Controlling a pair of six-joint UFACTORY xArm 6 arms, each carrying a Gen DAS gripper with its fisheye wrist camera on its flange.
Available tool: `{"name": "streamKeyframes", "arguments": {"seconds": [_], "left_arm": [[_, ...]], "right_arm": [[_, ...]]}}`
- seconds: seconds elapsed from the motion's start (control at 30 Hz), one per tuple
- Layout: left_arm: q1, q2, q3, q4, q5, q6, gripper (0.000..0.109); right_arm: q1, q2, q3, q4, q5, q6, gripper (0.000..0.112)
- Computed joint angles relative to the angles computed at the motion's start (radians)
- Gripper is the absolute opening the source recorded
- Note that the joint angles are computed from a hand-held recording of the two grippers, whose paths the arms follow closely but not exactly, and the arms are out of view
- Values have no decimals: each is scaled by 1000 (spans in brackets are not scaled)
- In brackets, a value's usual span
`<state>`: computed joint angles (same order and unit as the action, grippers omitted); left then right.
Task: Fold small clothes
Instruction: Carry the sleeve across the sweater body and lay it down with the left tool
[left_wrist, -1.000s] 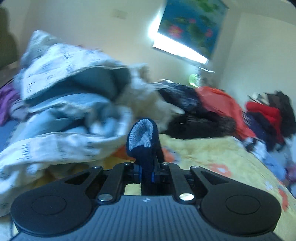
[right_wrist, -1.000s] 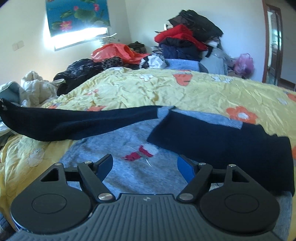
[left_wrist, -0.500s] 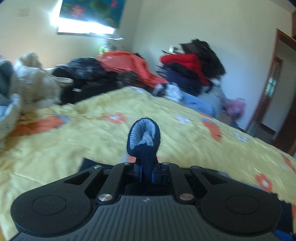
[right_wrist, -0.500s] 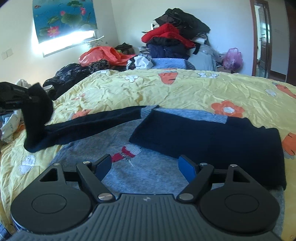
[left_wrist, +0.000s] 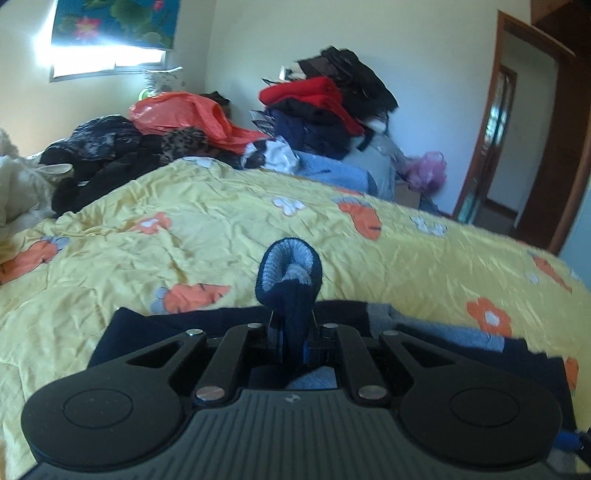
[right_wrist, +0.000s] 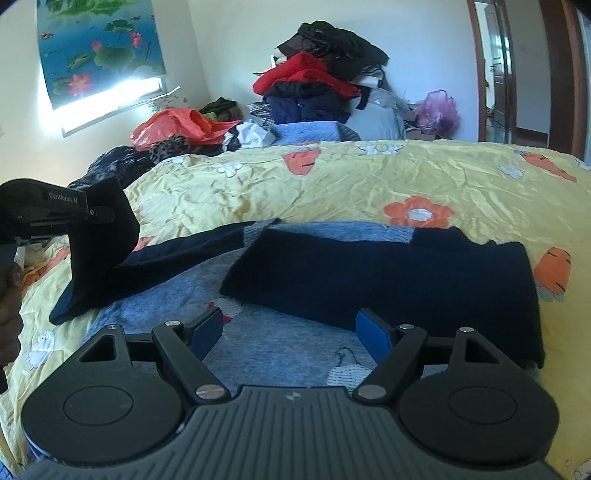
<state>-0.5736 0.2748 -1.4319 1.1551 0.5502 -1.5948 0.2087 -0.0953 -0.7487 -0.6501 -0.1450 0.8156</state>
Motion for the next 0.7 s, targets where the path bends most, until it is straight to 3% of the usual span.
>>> {"name": "streamKeyframes", "arguments": {"seconds": [0.07, 0.17, 0.3, 0.5, 0.7], "left_arm": [[-15, 23, -28, -19, 13, 41, 9], [-26, 52, -62, -49, 20, 89, 9], [-41, 97, -123, -85, 31, 153, 9], [-73, 166, -225, -122, 46, 245, 9], [-101, 230, -312, -180, 45, 334, 9]], "right_arm": [[-15, -3, 2, -38, -4, 43, 81], [-57, -4, -19, -236, -4, 235, 81], [-82, -21, -15, -310, -4, 311, 81], [-133, -38, -38, -570, -4, 574, 81], [-168, -53, -38, -688, -8, 695, 81]]}}
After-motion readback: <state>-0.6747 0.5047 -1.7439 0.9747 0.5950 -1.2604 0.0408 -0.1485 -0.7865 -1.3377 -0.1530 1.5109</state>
